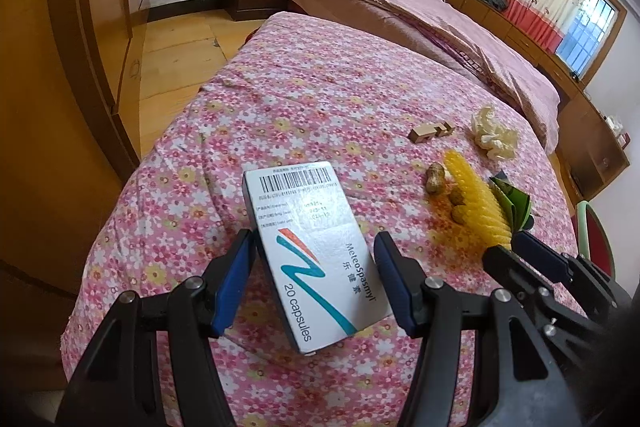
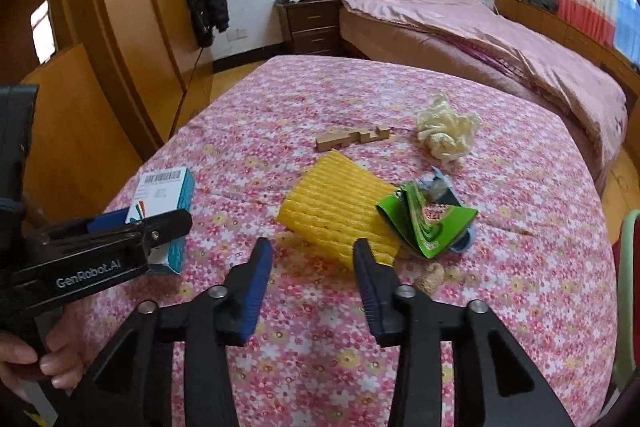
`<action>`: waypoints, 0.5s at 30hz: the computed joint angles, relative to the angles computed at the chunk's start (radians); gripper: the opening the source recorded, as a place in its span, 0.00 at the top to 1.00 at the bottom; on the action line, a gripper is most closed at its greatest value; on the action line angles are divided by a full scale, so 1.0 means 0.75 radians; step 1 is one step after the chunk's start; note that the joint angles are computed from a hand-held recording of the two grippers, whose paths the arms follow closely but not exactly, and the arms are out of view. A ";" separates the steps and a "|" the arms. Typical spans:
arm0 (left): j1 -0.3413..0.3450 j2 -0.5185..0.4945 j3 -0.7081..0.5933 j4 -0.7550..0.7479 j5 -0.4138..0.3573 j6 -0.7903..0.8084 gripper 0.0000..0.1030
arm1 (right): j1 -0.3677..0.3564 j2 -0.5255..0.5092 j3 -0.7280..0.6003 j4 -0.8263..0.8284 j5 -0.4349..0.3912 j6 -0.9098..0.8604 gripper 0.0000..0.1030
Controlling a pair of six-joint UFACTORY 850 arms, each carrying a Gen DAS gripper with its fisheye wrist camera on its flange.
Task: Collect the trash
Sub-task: 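Hold the medicine box in the left gripper while the right gripper grasps the yellow foam net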
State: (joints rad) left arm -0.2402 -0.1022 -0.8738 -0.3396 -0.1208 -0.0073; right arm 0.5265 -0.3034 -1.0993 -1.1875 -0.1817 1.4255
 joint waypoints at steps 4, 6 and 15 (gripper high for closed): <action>0.010 -0.003 0.003 -0.082 -0.002 0.078 0.40 | 0.032 -0.056 -0.062 0.004 -0.123 -0.071 0.51; 0.015 -0.003 0.005 -0.127 -0.003 0.120 0.40 | 0.040 -0.102 -0.113 0.058 -0.194 -0.165 0.51; 0.026 -0.003 0.011 -0.191 -0.001 0.187 0.40 | 0.008 -0.142 -0.150 0.173 -0.134 -0.293 0.80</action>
State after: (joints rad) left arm -0.2205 -0.1044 -0.8656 -0.4827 -0.1217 0.1327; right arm 0.5322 -0.4102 -1.2118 -1.0578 -0.2823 1.2058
